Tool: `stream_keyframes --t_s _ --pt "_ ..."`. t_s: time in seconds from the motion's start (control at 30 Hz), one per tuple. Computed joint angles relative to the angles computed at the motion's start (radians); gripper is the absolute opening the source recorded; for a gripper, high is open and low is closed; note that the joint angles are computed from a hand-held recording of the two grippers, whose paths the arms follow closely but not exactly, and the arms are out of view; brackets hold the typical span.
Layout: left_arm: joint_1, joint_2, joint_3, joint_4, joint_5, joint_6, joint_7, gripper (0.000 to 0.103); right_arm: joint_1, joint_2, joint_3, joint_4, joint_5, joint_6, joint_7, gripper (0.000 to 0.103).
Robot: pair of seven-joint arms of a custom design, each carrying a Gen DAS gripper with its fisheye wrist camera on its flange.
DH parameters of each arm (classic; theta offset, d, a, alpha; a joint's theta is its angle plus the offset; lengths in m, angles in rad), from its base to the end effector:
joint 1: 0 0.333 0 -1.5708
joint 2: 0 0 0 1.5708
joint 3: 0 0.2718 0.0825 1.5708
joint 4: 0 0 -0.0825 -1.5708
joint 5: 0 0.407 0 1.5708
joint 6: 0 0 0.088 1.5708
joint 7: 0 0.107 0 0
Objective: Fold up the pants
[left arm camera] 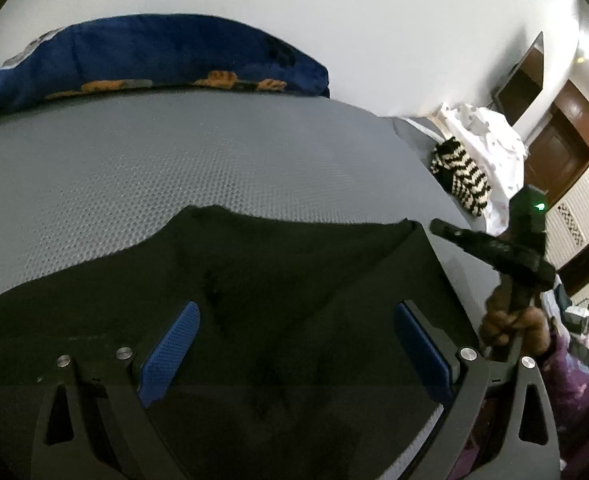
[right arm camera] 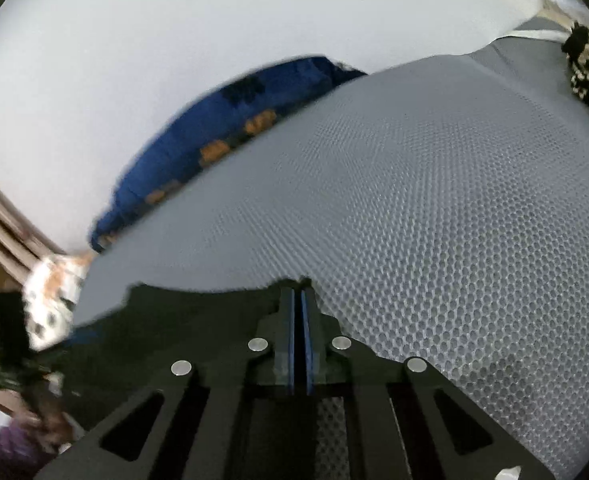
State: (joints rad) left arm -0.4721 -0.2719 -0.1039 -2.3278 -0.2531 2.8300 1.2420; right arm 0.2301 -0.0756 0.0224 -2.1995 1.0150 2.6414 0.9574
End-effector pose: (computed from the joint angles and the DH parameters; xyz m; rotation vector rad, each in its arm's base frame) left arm 0.4604 -0.2864 0.4833 -1.9349 2.0244 -1.1412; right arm 0.5616 0.1223 0.4068 -1.6973 1.5735 0.0142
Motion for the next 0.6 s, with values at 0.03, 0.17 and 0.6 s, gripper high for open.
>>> stream_keyframes --t_s 0.03,0.17,0.6 --pt "0.009 -0.003 -0.01 -0.011 0.019 0.02 -0.01 0.097 -0.02 0.009 -0.005 0.025 0.07 -0.078 -0.052 0.009" --pt "-0.035 0.001 0.029 -0.042 -0.01 0.08 0.025 0.097 -0.064 0.094 -0.05 0.189 0.076 -0.396 -0.11 0.068" --pt "-0.004 0.016 -0.001 -0.048 0.051 0.07 -0.042 0.097 -0.059 0.3 0.006 0.55 -0.47 -0.465 -0.082 0.044"
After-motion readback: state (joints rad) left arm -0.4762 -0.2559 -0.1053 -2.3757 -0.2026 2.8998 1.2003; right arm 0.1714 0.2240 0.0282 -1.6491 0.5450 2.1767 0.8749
